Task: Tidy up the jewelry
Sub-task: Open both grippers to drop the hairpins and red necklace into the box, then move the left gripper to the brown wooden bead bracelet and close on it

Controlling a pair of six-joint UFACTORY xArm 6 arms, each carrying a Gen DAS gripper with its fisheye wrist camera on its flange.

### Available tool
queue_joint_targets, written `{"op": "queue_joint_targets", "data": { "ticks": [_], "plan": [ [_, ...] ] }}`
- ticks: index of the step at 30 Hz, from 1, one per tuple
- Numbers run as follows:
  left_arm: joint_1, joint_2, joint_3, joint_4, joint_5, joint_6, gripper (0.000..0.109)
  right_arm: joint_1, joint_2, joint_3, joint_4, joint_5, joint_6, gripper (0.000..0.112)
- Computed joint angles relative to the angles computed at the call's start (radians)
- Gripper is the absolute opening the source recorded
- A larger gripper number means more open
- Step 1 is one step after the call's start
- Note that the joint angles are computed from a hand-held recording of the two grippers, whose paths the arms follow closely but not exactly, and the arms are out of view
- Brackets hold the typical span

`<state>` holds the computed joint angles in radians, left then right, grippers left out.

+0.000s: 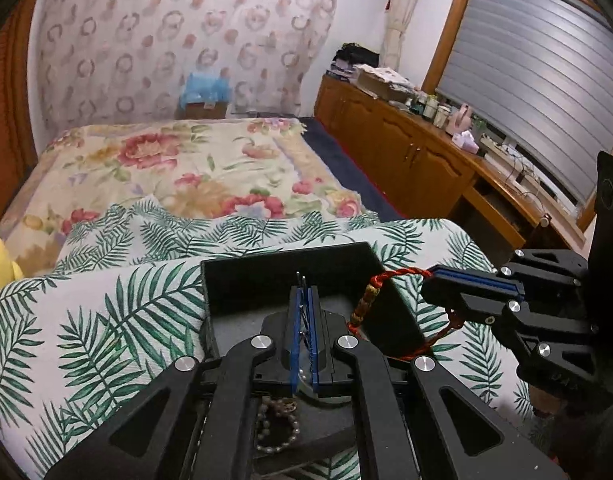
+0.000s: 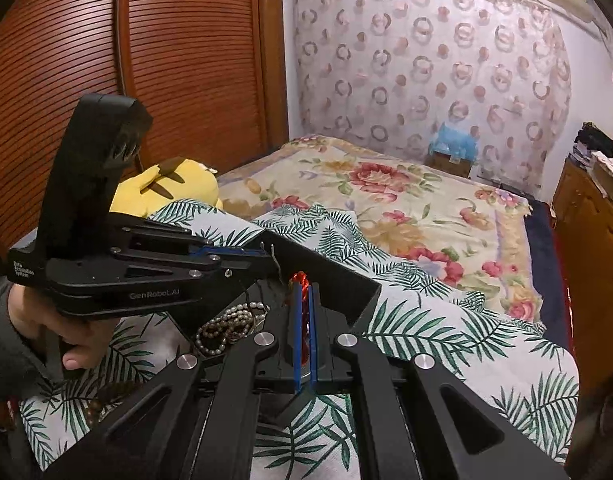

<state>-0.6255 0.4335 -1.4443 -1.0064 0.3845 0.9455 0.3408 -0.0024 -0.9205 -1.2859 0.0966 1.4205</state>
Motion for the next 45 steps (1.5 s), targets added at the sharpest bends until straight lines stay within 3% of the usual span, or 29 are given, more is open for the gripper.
{"op": "queue_joint_targets", "data": {
  "ticks": [4, 6, 14, 16, 21, 24, 26, 28, 30, 34, 45],
  "plan": [
    [-0.006, -0.007, 0.003, 0.036, -0.028, -0.019, 0.028, -0.009, 0.017, -0.004, 0.029, -0.014, -0.021, 0.003],
    [-0.012, -0.024, 0.019, 0.022, -0.051, -0.002, 0.033, -0.009, 0.02, -0.002, 0.036, -0.018, -0.024, 0.003],
    [-0.013, -0.083, 0.093, 0.048, -0.155, -0.001, 0.045, 0.008, 0.053, -0.021, 0.109, -0.032, -0.097, 0.003],
    [-0.009, -0.095, 0.112, 0.058, -0.182, -0.006, 0.054, 0.01, 0.061, -0.024, 0.119, -0.039, -0.107, 0.003],
    [0.008, -0.12, 0.152, 0.053, -0.214, -0.005, 0.06, 0.025, 0.087, -0.026, 0.228, -0.058, -0.208, 0.004],
    [0.018, -0.132, 0.176, 0.055, -0.225, -0.014, 0.061, 0.039, 0.098, -0.033, 0.253, -0.043, -0.229, 0.004],
    [0.018, -0.14, 0.191, 0.047, -0.237, -0.008, 0.072, 0.044, 0.101, -0.038, 0.247, -0.018, -0.224, 0.004],
    [0.017, -0.153, 0.213, 0.023, -0.254, 0.016, 0.074, 0.047, 0.104, -0.039, 0.263, -0.003, -0.237, 0.004],
    [0.016, -0.166, 0.236, 0.017, -0.261, 0.02, 0.074, 0.048, 0.101, -0.039, 0.243, 0.007, -0.217, 0.004],
    [0.009, -0.196, 0.28, -0.053, -0.284, 0.084, 0.086, 0.049, 0.076, -0.03, 0.149, 0.027, -0.114, 0.027],
    [-0.006, -0.296, 0.425, -0.188, -0.306, 0.211, 0.093, 0.098, -0.061, 0.075, 0.0, 0.088, 0.084, 0.027]
  ]
}}
